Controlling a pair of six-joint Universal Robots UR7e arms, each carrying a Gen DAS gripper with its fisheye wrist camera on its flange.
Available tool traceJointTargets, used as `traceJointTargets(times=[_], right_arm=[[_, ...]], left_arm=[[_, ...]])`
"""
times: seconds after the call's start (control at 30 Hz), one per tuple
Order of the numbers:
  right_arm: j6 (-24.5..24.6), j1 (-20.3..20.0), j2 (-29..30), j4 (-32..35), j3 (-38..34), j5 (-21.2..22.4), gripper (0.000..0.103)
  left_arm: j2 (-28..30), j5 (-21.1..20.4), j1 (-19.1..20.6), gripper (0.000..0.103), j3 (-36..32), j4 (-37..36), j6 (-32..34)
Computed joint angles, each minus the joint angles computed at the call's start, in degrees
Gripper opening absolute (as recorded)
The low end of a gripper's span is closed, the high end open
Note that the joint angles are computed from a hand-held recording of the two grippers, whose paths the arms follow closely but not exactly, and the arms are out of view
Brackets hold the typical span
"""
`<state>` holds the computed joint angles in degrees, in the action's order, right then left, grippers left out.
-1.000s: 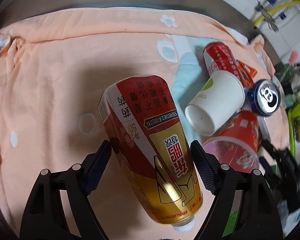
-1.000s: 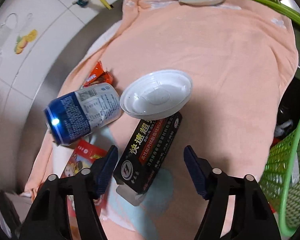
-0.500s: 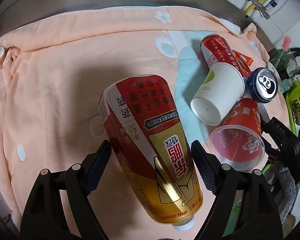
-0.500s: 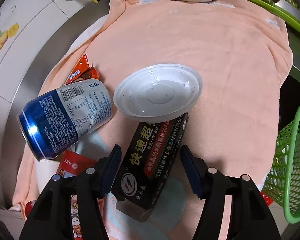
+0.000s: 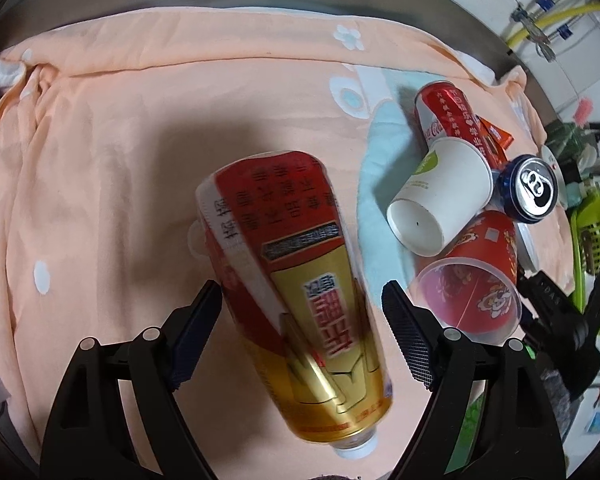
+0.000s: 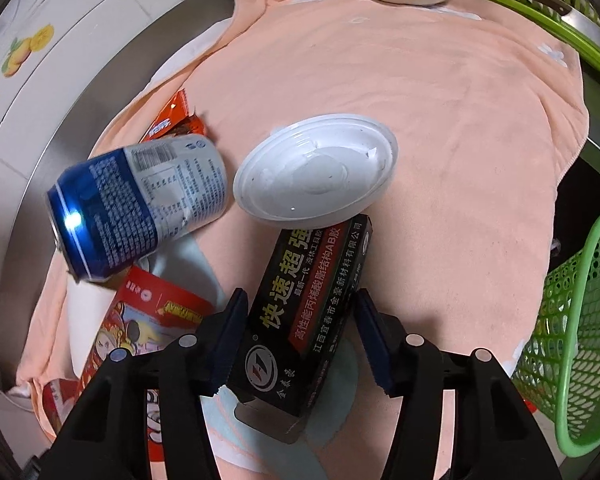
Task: Collect trash
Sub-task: 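Grasp the drink bottle with the left tool while the right tool grasps the black box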
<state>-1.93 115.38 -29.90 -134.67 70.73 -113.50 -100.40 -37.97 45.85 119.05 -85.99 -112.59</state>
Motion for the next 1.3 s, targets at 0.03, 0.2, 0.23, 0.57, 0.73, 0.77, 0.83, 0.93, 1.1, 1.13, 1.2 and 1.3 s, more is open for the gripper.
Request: traceJointTargets(times=[0.03, 0.2, 0.23, 0.57, 0.73, 0.77, 0.83, 0.93, 1.1, 1.13, 1.2, 1.3], right_arm=[[-0.5, -0.1, -0.4, -0.5, 0.7, 0.4, 0.052], [-1.7, -0.5, -0.9, -2.2, 1.9, 2.4, 0.051], [-2.0, -0.6, -1.2, -2.5, 2.3, 2.7, 0.051], [-5.1, -2.9, -6.8, -2.3, 7.9, 10.6, 0.032], [-3.9, -3.6, -7.4, -2.0, 8.6, 12.2, 0.038], [-3.8, -3.2, -7.4, -2.6, 8.7, 11.6, 0.041], [-3.9, -2.3, -6.9, -3.2, 8.8, 9.9, 0.045], [-3.1, -1.5, -6.2, -3.5, 8.7, 8.6, 0.046], [-1.8, 0.2, -4.2, -3.6, 7.9, 3.4, 0.05], [-1.7, 0.3, -4.1, -3.6, 7.9, 3.4, 0.052], [-2.2, 1.0, -3.5, -4.4, 8.0, 1.1, 0.052], [-2.2, 1.5, -2.6, -4.9, 7.6, -0.6, 0.052]], left_arm=[[0.0, 0.0, -0.1, 0.081, 0.1, 0.0, -0.3], [-0.4, -0.6, 0.0, 0.082, 1.0, -1.0, -2.0], [-0.4, -0.7, 0.0, 0.082, 1.2, -1.2, -2.2], [0.2, 1.4, -1.6, 0.076, 1.5, 2.3, -4.1], [0.0, 1.7, -2.9, 0.075, 1.3, 4.7, -5.9], [0.0, 1.8, -3.1, 0.075, 1.2, 5.1, -5.9], [-0.3, 2.1, -3.6, 0.075, 1.1, 6.2, -6.6], [-0.8, 2.5, -4.2, 0.075, 0.9, 7.7, -7.1], [-2.6, 3.0, -4.9, 0.074, 1.7, 8.0, -6.7], [-2.8, 3.2, -5.0, 0.074, 1.8, 8.0, -6.5], [-3.2, 3.2, -5.1, 0.074, 2.2, 7.5, -6.0], [-3.7, 3.3, -5.1, 0.074, 2.7, 6.3, -4.0]])
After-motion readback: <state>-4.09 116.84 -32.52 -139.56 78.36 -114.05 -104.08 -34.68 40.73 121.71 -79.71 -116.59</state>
